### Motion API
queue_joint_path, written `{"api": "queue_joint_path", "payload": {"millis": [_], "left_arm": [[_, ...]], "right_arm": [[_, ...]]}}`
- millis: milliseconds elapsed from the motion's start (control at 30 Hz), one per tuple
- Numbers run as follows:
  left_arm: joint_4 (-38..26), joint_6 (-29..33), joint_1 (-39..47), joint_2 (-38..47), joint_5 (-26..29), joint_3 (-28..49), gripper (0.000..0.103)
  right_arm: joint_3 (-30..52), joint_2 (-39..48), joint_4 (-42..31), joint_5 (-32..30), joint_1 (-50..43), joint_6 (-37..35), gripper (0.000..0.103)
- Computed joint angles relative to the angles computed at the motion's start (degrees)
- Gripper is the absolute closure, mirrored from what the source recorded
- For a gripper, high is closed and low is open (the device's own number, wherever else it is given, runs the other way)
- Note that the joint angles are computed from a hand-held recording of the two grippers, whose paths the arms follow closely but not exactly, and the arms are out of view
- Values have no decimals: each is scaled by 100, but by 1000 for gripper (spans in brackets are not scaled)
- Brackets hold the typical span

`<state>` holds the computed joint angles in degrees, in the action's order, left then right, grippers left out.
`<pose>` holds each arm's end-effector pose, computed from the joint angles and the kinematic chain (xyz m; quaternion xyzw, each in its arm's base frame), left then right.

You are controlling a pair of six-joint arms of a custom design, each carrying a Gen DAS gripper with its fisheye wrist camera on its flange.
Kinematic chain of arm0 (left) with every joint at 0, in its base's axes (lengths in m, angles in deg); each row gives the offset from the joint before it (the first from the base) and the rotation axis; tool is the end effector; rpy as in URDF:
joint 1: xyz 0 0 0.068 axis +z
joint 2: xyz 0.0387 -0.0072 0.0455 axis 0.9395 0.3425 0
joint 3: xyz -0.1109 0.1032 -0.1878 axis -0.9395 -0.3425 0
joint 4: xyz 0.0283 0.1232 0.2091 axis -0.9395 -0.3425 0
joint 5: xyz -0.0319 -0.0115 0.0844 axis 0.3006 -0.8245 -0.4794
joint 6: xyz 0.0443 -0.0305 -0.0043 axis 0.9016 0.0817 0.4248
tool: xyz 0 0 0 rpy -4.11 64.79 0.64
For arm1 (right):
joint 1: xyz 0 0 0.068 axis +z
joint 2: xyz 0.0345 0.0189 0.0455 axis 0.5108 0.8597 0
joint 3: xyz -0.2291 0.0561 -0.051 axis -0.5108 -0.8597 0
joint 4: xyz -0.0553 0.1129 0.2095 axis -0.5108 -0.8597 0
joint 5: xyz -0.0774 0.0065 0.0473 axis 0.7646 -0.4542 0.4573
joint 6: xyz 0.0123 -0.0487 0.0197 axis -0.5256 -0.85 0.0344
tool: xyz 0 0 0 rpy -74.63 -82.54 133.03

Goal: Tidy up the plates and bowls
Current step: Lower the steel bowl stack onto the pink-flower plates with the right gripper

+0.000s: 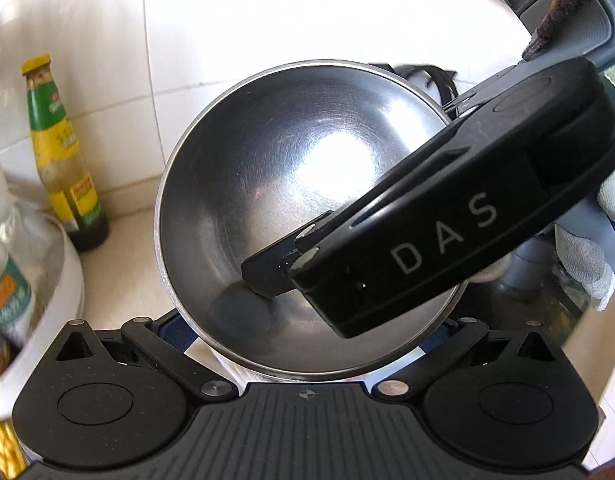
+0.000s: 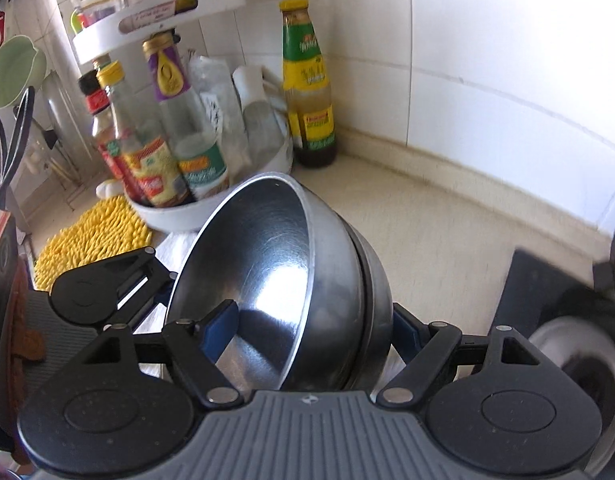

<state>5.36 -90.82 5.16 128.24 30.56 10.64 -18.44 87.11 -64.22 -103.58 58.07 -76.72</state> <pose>0.1255 -0.2245 0.2516 0.1509 0.9008 -0.0865 0.3978 0.2208 0.1250 0.2954 -0.3172 0.8839 0.1849 0.2896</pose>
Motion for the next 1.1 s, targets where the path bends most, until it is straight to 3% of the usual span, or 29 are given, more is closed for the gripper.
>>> {"api": "queue_joint_path", "payload": {"millis": [367,667,1000,1100], "left_arm": [[-341,-793,-1003,22,12,-337,0],[-135,-641,-1059,178,279,-487,0],[-960,-953,-1255,-53,-25,-294,0],[-1529,-1495,-1481,-332,-248,-287,0]], "right_arm": [[-1073,-972,-236,558,511,953,18],[-1622,-1433,-292,527,251,1553,18],[-1898,-2189,-504,501,-151,1786,17],[-1888,-2753,-689,799,25,1859,17]]}}
